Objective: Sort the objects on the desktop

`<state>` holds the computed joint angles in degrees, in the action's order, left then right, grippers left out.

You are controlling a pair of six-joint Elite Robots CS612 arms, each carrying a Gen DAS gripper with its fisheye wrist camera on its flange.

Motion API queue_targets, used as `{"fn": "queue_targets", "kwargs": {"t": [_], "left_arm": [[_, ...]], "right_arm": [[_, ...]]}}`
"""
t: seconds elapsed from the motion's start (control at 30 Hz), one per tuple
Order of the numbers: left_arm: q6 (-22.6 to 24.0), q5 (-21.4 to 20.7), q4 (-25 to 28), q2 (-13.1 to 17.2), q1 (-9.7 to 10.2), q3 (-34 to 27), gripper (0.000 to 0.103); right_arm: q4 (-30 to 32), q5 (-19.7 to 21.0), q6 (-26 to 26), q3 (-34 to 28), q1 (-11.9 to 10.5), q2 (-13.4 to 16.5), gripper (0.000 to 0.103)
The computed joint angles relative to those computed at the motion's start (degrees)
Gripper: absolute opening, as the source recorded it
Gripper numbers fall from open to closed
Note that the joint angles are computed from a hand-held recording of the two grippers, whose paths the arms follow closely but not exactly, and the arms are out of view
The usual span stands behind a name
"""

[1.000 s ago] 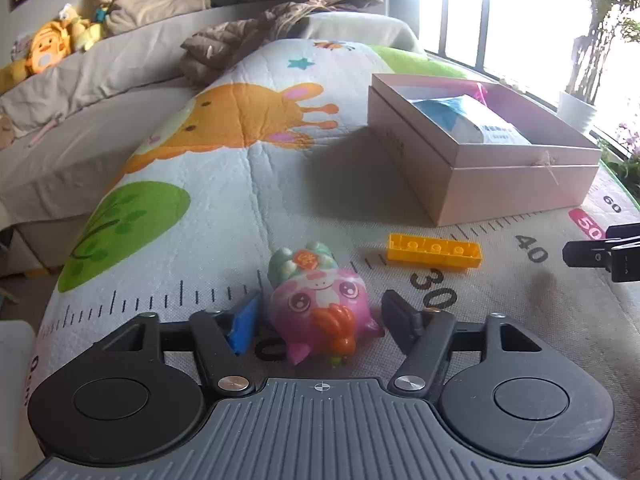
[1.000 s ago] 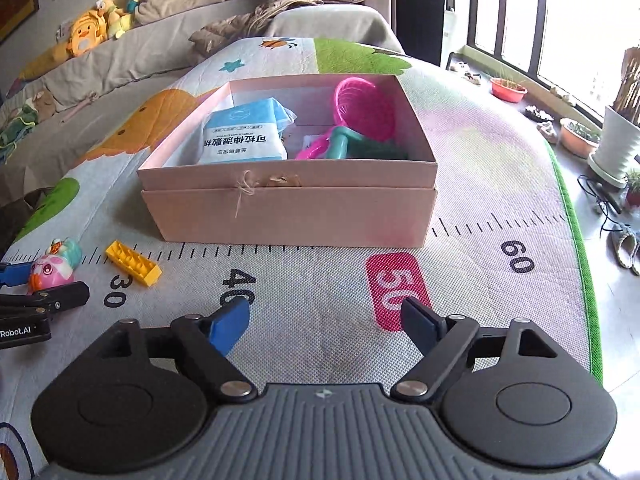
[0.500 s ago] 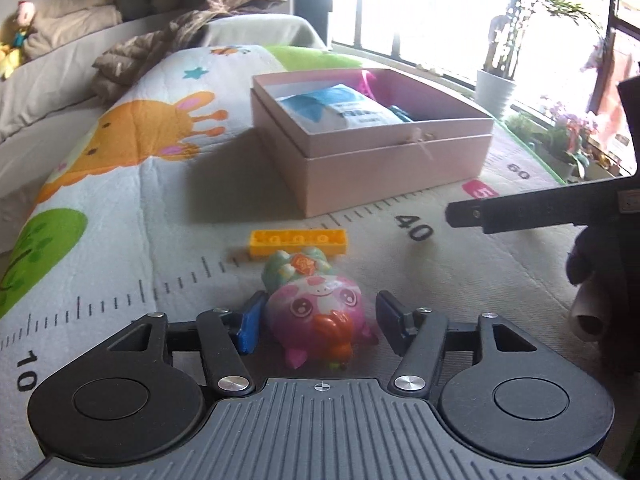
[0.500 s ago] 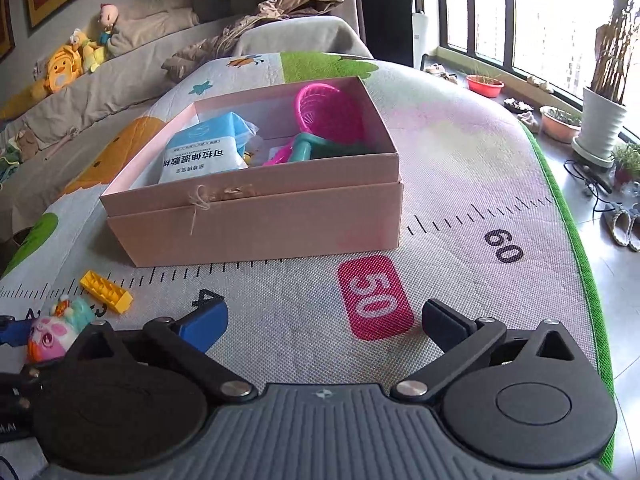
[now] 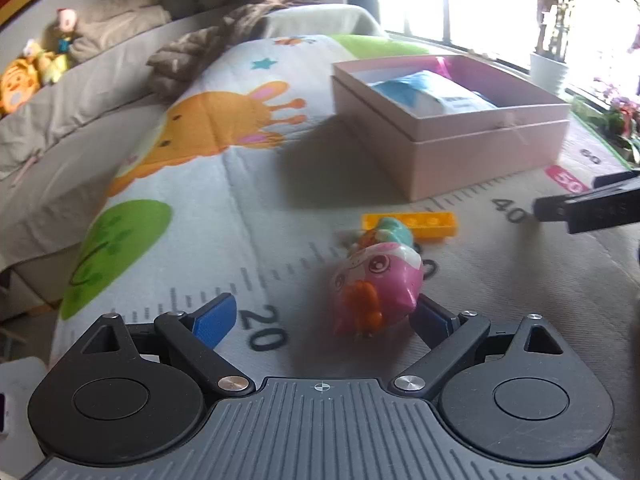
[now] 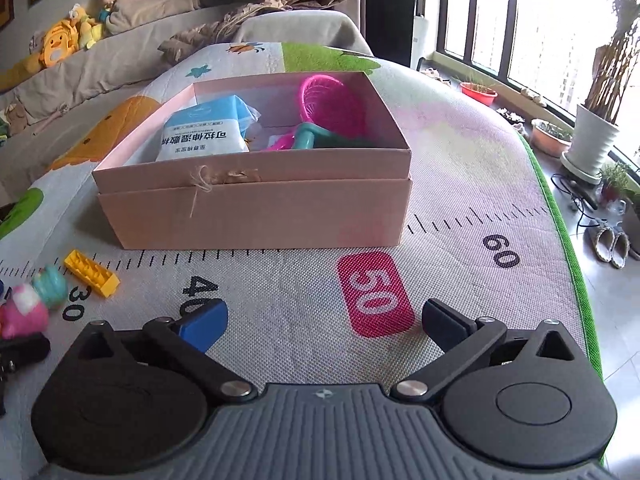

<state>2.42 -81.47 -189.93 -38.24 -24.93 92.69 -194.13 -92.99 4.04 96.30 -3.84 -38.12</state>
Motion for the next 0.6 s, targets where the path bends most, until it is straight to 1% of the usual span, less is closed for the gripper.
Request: {"fn": "queue_targets", "kwargs": {"t": [0.07, 0.13, 0.3, 0.4, 0.5, 0.6], "left_arm": [[-2.11, 2.85, 0.6, 0.15, 0.13, -0.53, 0.096], [-4.02, 4.16, 1.07, 0.11, 0.39, -0.76, 0.096], [-6.71, 4.67, -0.33, -0.32, 1.04, -0.08, 0.097], [-8.67, 5.89, -0.68, -0.75, 1.13, 0.36, 0.097], [-9.62, 5.36, -2.17, -1.18, 1.29, 0.77, 0.097], [-9.57, 2.25, -2.52, -1.13, 1.53, 0.19, 0.099]], "right_arm": [[0.0, -0.01, -0.03, 0.06, -0.01, -0.04, 0.103], [-0.04, 0.02, -0.02, 0.06, -0.01, -0.02, 0.103], [-0.07, 0.12, 0.0, 0.11, -0.04, -0.05, 0.103], [-0.65, 0.92, 0.22, 0.36, -0.26, -0.07, 0.103], [-1.68, 2.27, 1.18, 0.71, -0.67, -0.07, 0.103], [-2.16, 2.88, 1.63, 0.72, -0.84, 0.03, 0.103]]}}
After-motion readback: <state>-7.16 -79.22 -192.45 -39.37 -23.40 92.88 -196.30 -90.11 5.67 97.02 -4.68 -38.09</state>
